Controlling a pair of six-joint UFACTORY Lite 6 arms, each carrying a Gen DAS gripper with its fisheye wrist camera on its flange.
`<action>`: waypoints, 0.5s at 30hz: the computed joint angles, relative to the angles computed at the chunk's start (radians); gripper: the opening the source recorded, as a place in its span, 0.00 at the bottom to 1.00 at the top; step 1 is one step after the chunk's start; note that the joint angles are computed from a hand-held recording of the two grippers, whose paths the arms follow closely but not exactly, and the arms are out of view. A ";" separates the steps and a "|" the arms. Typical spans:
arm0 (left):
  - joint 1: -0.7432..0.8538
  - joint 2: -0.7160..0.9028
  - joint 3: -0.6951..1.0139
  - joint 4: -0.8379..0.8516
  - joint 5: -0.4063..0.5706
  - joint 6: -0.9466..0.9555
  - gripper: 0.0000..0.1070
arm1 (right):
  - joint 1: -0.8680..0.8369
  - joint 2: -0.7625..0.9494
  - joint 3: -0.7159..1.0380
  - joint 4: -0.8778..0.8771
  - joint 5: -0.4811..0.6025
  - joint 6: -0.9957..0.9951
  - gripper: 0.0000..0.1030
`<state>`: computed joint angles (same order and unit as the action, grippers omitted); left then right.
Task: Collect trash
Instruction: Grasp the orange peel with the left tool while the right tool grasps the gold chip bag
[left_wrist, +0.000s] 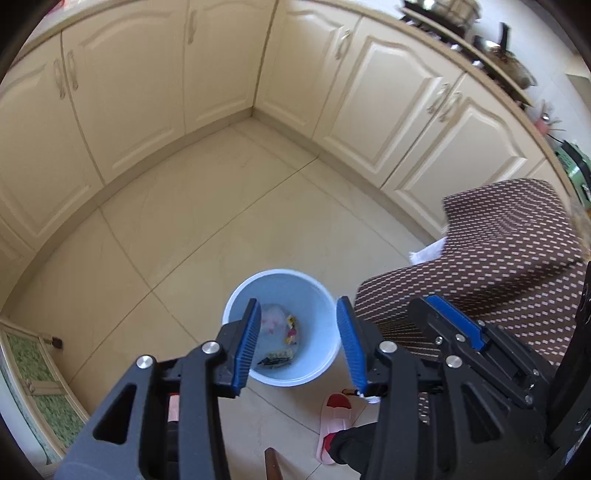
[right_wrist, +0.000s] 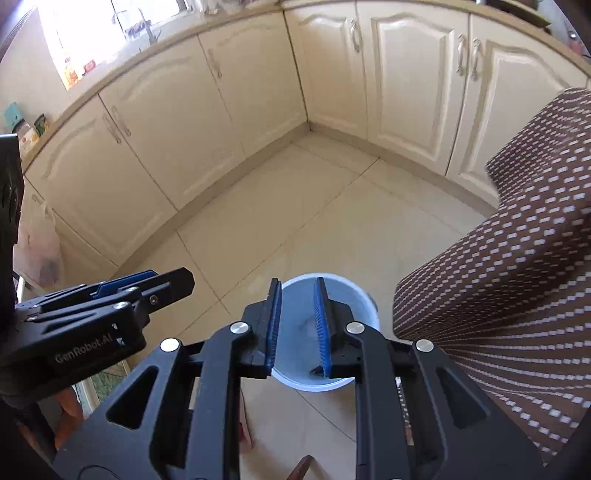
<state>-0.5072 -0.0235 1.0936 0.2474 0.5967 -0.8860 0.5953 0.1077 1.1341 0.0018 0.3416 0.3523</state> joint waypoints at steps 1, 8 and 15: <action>-0.033 0.000 0.027 0.029 0.018 -0.030 0.39 | -0.007 -0.041 -0.017 -0.011 0.009 0.007 0.18; -0.306 0.073 0.332 0.198 0.177 -0.208 0.45 | -0.130 -0.474 -0.154 -0.131 0.157 0.053 0.39; -0.531 0.441 0.951 0.249 0.374 -0.168 0.54 | -0.690 -0.825 -0.168 0.288 0.377 -0.531 0.48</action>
